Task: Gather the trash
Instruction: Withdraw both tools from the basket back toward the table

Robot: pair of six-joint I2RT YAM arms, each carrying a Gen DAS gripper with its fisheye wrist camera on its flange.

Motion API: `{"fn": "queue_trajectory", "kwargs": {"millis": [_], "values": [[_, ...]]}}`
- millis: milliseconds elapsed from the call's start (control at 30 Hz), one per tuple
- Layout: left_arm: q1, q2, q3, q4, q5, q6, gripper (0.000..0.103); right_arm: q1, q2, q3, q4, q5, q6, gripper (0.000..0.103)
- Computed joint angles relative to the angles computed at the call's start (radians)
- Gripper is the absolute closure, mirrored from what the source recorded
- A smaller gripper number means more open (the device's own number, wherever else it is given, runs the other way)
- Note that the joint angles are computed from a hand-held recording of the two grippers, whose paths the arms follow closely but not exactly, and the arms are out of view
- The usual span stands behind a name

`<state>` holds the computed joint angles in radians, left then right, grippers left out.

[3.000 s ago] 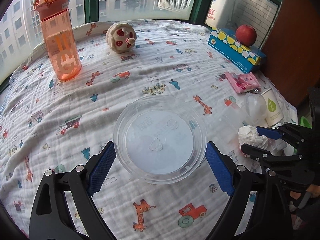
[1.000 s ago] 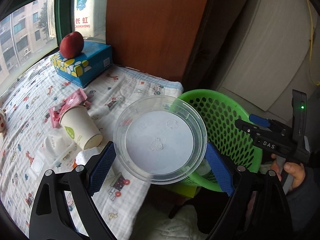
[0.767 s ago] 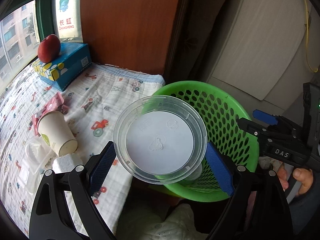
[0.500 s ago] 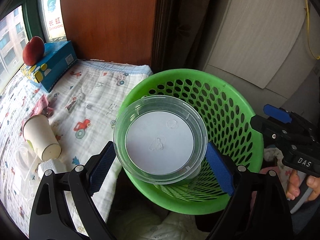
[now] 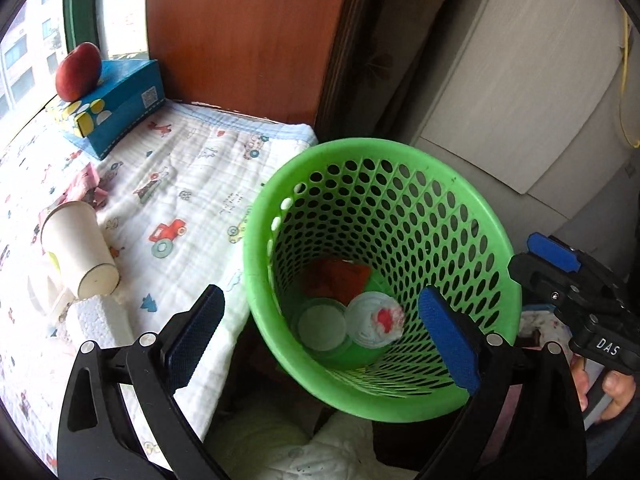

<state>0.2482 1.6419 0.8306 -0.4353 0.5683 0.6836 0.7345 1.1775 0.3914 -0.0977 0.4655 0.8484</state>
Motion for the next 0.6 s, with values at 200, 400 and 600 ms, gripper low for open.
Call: {"fn": "queue_trajectory", "kwargs": {"millis": [200,400,600], "values": [[0.161,-0.012,0.018,-0.020,0.032,0.077,0.007,0.071,0.074,0.062,0.016,0.020,0.015,0.028],[0.322,0.079,0.114,-0.062,0.055,0.119,0.008,0.129,0.190,0.156,0.037,0.025,0.010,0.027],[0.462,0.196,0.255,-0.087,0.061,0.138,0.008,0.177,0.318,0.271,0.050,0.019,-0.009,0.026]]}}
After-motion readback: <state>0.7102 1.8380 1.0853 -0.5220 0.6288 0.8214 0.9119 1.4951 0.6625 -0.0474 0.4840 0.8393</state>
